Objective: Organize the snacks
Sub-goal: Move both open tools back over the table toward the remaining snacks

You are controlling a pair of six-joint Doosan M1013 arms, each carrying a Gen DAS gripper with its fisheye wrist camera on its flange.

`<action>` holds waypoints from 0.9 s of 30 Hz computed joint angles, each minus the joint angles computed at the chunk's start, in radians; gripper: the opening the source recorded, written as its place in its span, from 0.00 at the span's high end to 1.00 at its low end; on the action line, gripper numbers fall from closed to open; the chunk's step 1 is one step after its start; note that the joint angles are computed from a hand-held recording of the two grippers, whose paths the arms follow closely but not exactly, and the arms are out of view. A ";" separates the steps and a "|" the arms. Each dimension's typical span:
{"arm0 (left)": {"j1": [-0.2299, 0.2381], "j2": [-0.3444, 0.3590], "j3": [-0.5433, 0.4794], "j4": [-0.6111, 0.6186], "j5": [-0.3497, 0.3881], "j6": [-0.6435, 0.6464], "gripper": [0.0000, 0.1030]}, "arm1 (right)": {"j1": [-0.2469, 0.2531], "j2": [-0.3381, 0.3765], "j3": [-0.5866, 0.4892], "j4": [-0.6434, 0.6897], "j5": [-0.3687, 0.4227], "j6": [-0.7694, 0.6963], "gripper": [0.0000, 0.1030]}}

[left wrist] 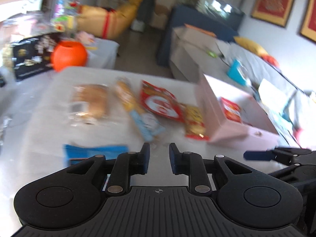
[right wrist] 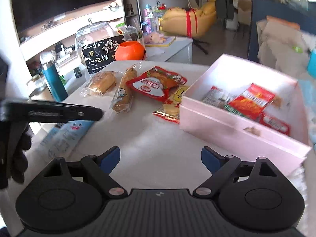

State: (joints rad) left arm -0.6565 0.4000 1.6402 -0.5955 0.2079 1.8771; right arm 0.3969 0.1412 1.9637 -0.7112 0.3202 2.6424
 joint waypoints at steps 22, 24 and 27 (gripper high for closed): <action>0.021 -0.008 0.039 -0.036 -0.047 -0.069 0.76 | 0.011 0.143 -0.141 -0.092 0.161 0.183 0.91; 0.016 -0.004 0.030 0.003 -0.035 -0.101 0.76 | 0.012 0.115 -0.105 -0.031 0.133 0.100 0.91; 0.005 0.006 0.009 0.092 -0.019 -0.175 0.76 | 0.032 0.071 -0.043 -0.090 0.126 0.114 0.91</action>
